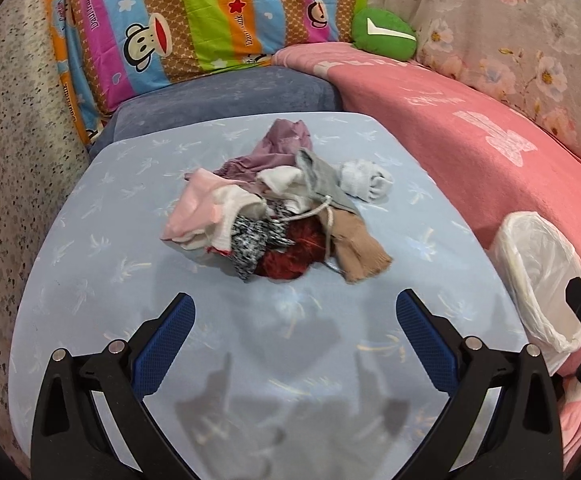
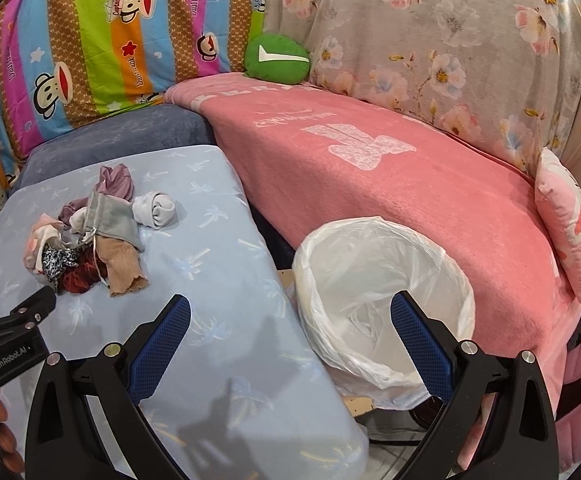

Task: Organize soft objects
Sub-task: 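Move both tools forward toward the clothes pile, then grasp the pink cloth with the left tool while the right tool grasps a white cloth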

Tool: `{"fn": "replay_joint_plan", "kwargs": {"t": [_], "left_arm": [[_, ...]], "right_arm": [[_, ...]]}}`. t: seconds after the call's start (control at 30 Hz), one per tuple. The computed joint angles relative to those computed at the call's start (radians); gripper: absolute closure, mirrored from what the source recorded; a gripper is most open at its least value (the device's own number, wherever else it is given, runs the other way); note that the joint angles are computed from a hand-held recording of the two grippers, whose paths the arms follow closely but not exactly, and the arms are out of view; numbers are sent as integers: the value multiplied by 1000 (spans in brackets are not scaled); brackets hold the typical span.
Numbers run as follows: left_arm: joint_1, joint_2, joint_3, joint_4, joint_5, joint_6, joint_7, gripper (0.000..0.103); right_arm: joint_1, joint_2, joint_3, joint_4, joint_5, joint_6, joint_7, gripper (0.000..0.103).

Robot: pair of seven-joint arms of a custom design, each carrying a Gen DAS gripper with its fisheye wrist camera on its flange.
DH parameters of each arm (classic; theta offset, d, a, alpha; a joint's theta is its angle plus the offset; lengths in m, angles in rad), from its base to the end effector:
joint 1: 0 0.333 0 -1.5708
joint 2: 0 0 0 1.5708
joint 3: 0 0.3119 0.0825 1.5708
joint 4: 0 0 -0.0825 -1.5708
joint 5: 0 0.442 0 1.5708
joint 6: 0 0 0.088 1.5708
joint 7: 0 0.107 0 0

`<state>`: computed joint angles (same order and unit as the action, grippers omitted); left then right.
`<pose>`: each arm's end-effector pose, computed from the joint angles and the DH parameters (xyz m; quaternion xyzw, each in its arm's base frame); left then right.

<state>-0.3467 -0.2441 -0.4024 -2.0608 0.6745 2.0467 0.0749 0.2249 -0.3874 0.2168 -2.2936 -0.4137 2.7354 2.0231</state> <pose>0.4314 -0.3737 0.5471 -0.7983 0.4792 -0.2034 0.3029 0.4795 0.2558 0.5684 -0.7334 0.5288 -0.3055 0.2986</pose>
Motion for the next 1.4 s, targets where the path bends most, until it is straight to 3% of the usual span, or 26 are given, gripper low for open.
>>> {"fn": "replay_joint_plan", "kwargs": {"t": [0.43, 0.6, 0.9, 0.97, 1.17, 1.27, 1.3, 1.33, 1.4], "left_arm": [[76, -73, 37, -78, -5, 83, 57, 7], [106, -107, 52, -117, -13, 118, 85, 7], [163, -199, 77, -249, -104, 219, 101, 12], [176, -191, 77, -249, -114, 247, 118, 17], [185, -170, 104, -271, -184, 374, 215, 49], [186, -176, 121, -297, -236, 458, 264, 77], [182, -181, 130, -310, -263, 490, 286, 89], [185, -188, 131, -319, -279, 507, 299, 92], [204, -211, 114, -336, -283, 519, 304, 96]], "right_arm": [[56, 197, 2, 173, -29, 38, 19, 5], [115, 287, -29, 268, 31, 29, -28, 5], [196, 361, -42, 316, 112, 19, -120, 9], [211, 377, -42, 328, 121, 13, -135, 11], [246, 407, -42, 350, 153, 7, -159, 22], [257, 418, -41, 359, 196, -6, -192, 30], [260, 424, -39, 365, 218, -13, -210, 34], [263, 428, -39, 369, 232, -18, -224, 36], [268, 441, -35, 384, 281, -35, -272, 51]]}}
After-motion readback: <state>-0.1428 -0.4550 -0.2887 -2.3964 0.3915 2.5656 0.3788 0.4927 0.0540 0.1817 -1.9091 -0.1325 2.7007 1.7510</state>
